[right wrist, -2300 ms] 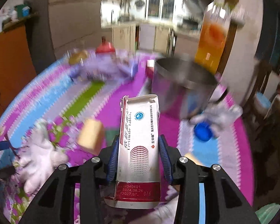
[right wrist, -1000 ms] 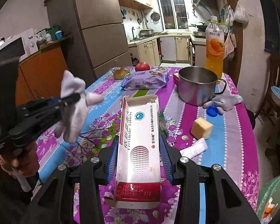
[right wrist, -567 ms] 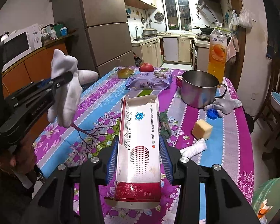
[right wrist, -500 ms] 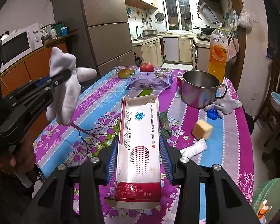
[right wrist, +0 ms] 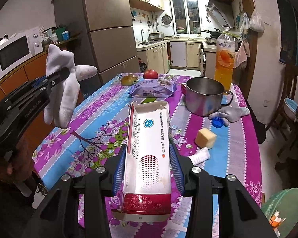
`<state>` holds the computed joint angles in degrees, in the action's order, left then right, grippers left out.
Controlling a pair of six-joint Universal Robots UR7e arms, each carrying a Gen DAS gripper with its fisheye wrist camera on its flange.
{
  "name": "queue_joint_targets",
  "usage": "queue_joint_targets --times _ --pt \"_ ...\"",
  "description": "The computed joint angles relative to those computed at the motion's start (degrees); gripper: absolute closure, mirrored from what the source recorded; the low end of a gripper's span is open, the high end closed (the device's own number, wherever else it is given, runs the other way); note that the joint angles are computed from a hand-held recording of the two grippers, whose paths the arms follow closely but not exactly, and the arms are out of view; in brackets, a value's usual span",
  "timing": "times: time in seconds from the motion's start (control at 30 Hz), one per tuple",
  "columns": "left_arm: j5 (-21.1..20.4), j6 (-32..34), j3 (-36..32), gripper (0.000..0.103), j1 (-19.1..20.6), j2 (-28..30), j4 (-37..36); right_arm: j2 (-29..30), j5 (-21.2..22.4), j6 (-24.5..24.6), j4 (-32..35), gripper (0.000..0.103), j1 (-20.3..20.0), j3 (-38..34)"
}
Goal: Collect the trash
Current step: 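Carry the medicine box and grey sock with both tools over the green bin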
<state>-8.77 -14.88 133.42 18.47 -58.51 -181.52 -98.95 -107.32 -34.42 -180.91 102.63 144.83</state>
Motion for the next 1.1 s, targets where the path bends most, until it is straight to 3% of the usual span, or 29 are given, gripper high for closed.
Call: queue_joint_targets --times 0.2,0.27,0.33,0.4,0.47,0.6,0.7,0.83,0.93,1.1 --pt "-2.3 4.2 -1.6 0.093 -0.2 2.3 -4.0 -4.0 0.2 0.0 2.1 0.059 -1.4 0.3" --pt "-7.3 4.1 -2.5 0.093 0.7 1.7 -1.9 -6.4 0.3 0.3 4.2 0.059 -2.5 0.1" --pt "-16.2 2.8 -4.4 0.093 2.9 0.3 2.9 -8.0 -0.2 1.0 5.7 0.059 -3.2 -0.3" --pt "-22.5 3.8 -6.5 0.093 4.7 0.7 5.1 -10.9 -0.2 1.3 7.7 0.059 -4.9 -0.7" --pt "-26.9 6.0 -9.1 0.093 6.0 2.7 5.8 -13.2 -2.2 0.8 7.8 0.059 -5.8 -0.8" --pt "-39.7 9.0 -14.9 0.093 8.2 6.6 9.1 -16.7 -7.7 -0.4 7.7 0.059 -7.4 -1.4" --pt "-45.4 10.9 -19.0 0.093 8.7 10.4 11.0 -20.8 -8.6 -0.5 9.2 0.059 -10.7 -2.2" --pt "-53.9 13.7 -25.3 0.093 8.8 16.1 14.9 -28.6 -6.1 -0.2 15.1 0.059 -18.3 -4.2" --pt "-58.7 15.3 -30.8 0.093 8.5 20.9 18.6 -34.2 -2.4 0.0 21.1 0.059 -26.2 -6.4" --pt "-64.2 18.1 -38.9 0.093 8.0 27.6 25.4 -43.0 11.7 -1.9 33.4 0.058 -47.0 -10.9"
